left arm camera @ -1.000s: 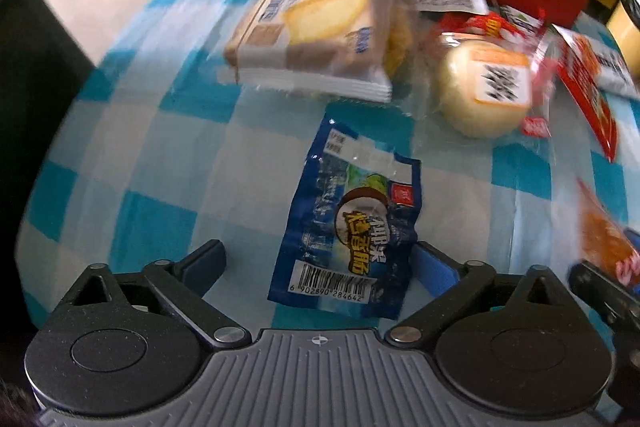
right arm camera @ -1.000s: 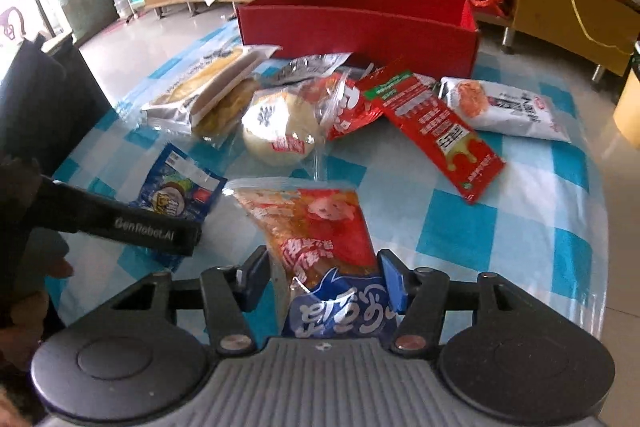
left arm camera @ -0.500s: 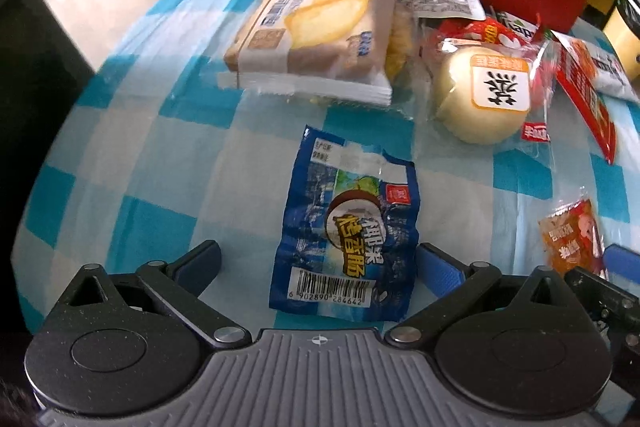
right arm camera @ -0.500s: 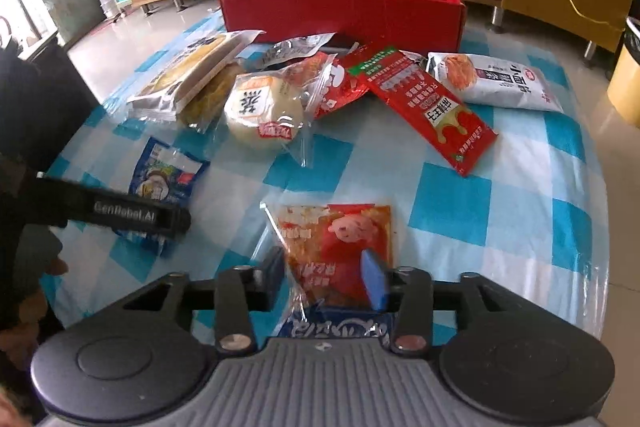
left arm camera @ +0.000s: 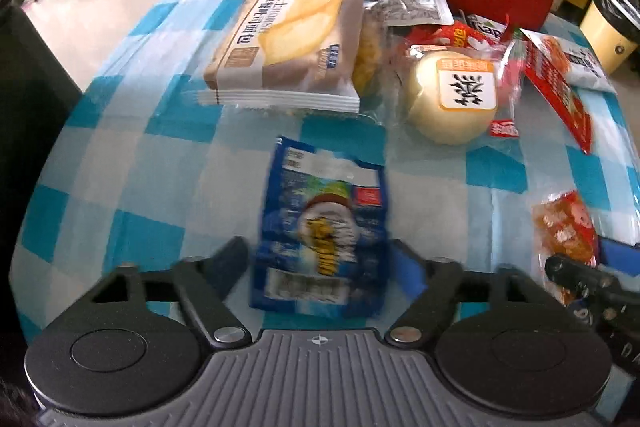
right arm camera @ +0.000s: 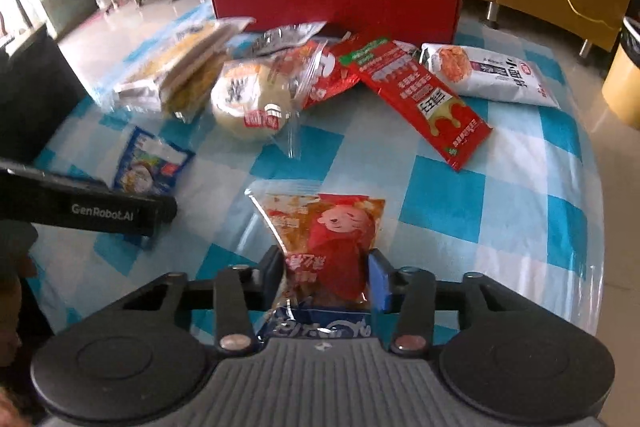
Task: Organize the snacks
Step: 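Lift both held packs and carry them over the red box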
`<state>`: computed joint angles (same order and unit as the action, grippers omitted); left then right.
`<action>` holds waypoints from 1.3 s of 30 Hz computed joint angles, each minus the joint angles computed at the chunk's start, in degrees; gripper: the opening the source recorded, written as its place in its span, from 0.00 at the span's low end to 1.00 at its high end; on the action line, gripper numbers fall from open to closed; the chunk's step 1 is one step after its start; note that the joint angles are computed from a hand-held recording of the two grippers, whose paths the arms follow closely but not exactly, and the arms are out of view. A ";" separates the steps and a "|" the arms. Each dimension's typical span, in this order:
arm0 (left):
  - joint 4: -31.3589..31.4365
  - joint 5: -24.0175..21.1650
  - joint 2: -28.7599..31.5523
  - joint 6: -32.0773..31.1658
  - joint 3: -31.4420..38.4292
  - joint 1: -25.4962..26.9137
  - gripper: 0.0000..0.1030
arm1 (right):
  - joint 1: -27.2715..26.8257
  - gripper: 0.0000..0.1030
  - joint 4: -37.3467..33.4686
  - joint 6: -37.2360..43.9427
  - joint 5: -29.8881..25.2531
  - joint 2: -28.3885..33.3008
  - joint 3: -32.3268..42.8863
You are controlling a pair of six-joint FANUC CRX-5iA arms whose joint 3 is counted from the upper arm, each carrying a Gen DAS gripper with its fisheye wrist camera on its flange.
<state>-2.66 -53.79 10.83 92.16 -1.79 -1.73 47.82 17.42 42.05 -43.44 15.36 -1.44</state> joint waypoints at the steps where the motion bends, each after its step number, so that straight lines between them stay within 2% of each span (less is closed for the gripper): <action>1: -1.04 -0.64 0.07 0.58 0.47 -0.56 0.74 | -0.07 0.38 -0.20 -0.08 0.35 -0.34 -0.25; 4: -2.67 -1.61 0.47 1.31 1.57 -1.53 0.74 | -0.11 0.38 0.24 -1.00 1.42 -1.36 -1.41; 6: -2.82 -0.70 -0.18 0.84 0.72 -1.61 0.74 | -0.36 0.38 0.10 -1.60 2.25 -1.75 -1.68; 10: -0.20 -0.30 -0.24 -0.61 0.15 -0.35 0.73 | -0.57 0.38 1.36 -2.90 3.82 -1.69 -1.65; 17: 6.15 2.04 -2.21 -4.56 -2.45 1.51 0.73 | -1.43 0.38 -0.87 -0.89 6.13 -1.05 -0.13; 25: 11.13 4.80 -3.60 -7.61 -3.94 2.08 0.73 | -2.13 0.38 1.06 -3.87 8.54 -2.16 -1.55; 35: 11.66 7.56 -3.48 -8.74 -2.35 1.41 0.73 | -3.31 0.38 5.23 -6.23 11.24 -1.50 -0.15; 39: 14.18 8.09 -2.96 -10.00 -2.27 1.97 0.73 | -4.34 0.38 4.42 -5.57 11.63 -0.67 1.18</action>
